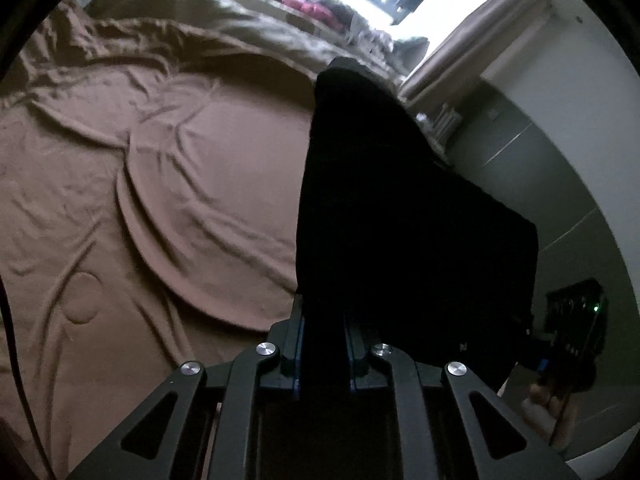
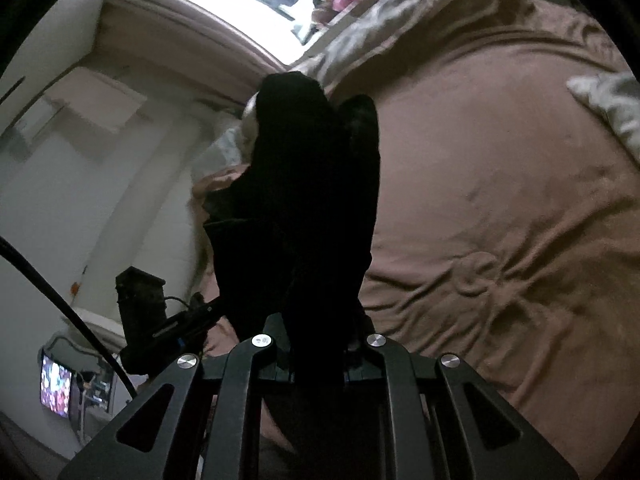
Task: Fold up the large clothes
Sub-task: 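Close both tools on the folded shirt bundle and lift it, then carry the black shirt bundle with both tools toward the headboard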
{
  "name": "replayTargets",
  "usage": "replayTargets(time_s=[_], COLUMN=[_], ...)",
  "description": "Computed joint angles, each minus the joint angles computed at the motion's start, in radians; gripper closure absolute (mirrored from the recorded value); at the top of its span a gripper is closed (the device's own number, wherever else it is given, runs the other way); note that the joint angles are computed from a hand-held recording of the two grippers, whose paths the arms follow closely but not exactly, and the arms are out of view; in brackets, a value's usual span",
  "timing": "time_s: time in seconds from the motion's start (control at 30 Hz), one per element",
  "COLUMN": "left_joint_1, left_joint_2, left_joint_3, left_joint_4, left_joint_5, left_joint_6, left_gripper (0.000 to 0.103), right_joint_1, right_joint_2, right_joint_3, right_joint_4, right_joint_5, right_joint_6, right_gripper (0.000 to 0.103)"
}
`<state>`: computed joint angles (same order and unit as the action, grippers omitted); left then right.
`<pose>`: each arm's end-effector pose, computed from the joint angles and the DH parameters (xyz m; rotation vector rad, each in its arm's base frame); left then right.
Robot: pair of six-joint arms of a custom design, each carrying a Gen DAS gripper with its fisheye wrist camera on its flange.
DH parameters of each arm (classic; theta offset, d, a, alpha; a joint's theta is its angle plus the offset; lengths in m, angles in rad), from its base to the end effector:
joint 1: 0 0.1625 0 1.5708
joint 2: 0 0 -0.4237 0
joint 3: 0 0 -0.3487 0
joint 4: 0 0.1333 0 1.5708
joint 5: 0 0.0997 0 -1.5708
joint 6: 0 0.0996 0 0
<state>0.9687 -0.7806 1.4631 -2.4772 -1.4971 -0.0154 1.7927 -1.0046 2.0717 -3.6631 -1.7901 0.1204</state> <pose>-0.2754 -0.6490 0.1660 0.8892 2.9885 -0.3689 0.2256 -0.4929 0.2495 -0.0301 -2.7076 1.5494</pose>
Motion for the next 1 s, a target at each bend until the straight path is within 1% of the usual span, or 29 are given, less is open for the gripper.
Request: replayTargets(time_s=[0.17, 0.23, 0.27, 0.47, 0.57, 0.63, 0.8, 0.83, 0.87, 1.0], left_joint_1=[-0.019, -0.027, -0.031, -0.054, -0.058, -0.059, -0.058, -0.058, -0.057, -0.050], left_joint_2=[-0.090, -0.132, -0.156, -0.293, -0.364, -0.411, -0.524, -0.545, -0.558, -0.626], left_joint_3=[0.056, 0.076, 0.088, 0.157, 0.184, 0.201, 0.232, 0.236, 0.242, 0.241], left_joint_4=[-0.033, -0.041, -0.045, -0.078, -0.078, -0.075, -0.064, -0.060, -0.063, -0.046], left_joint_5=[0.002, 0.002, 0.000, 0.007, 0.004, 0.002, 0.010, 0.016, 0.021, 0.041], left_joint_6=[-0.011, -0.007, -0.004, 0.004, 0.004, 0.004, 0.012, 0.016, 0.020, 0.037], left_gripper=[0.089, 0.090, 0.090, 0.090, 0.091, 0.091, 0.091, 0.091, 0.091, 0.091], right_joint_1=[0.103, 0.131, 0.158, 0.286, 0.339, 0.359, 0.425, 0.424, 0.437, 0.439], right_joint_2=[0.021, 0.028, 0.029, 0.076, 0.099, 0.104, 0.153, 0.152, 0.164, 0.192], right_joint_3=[0.008, 0.007, 0.015, -0.026, -0.047, -0.054, -0.108, -0.113, -0.127, -0.160], right_joint_4=[-0.053, -0.067, -0.081, -0.083, -0.078, -0.072, -0.050, -0.042, -0.033, -0.017], right_joint_5=[-0.067, -0.080, -0.094, -0.184, -0.218, -0.227, -0.254, -0.248, -0.251, -0.217], right_joint_6=[-0.033, -0.042, -0.047, -0.072, -0.082, -0.090, -0.110, -0.119, -0.126, -0.146], right_gripper=[0.091, 0.091, 0.091, 0.091, 0.091, 0.091, 0.091, 0.091, 0.091, 0.091])
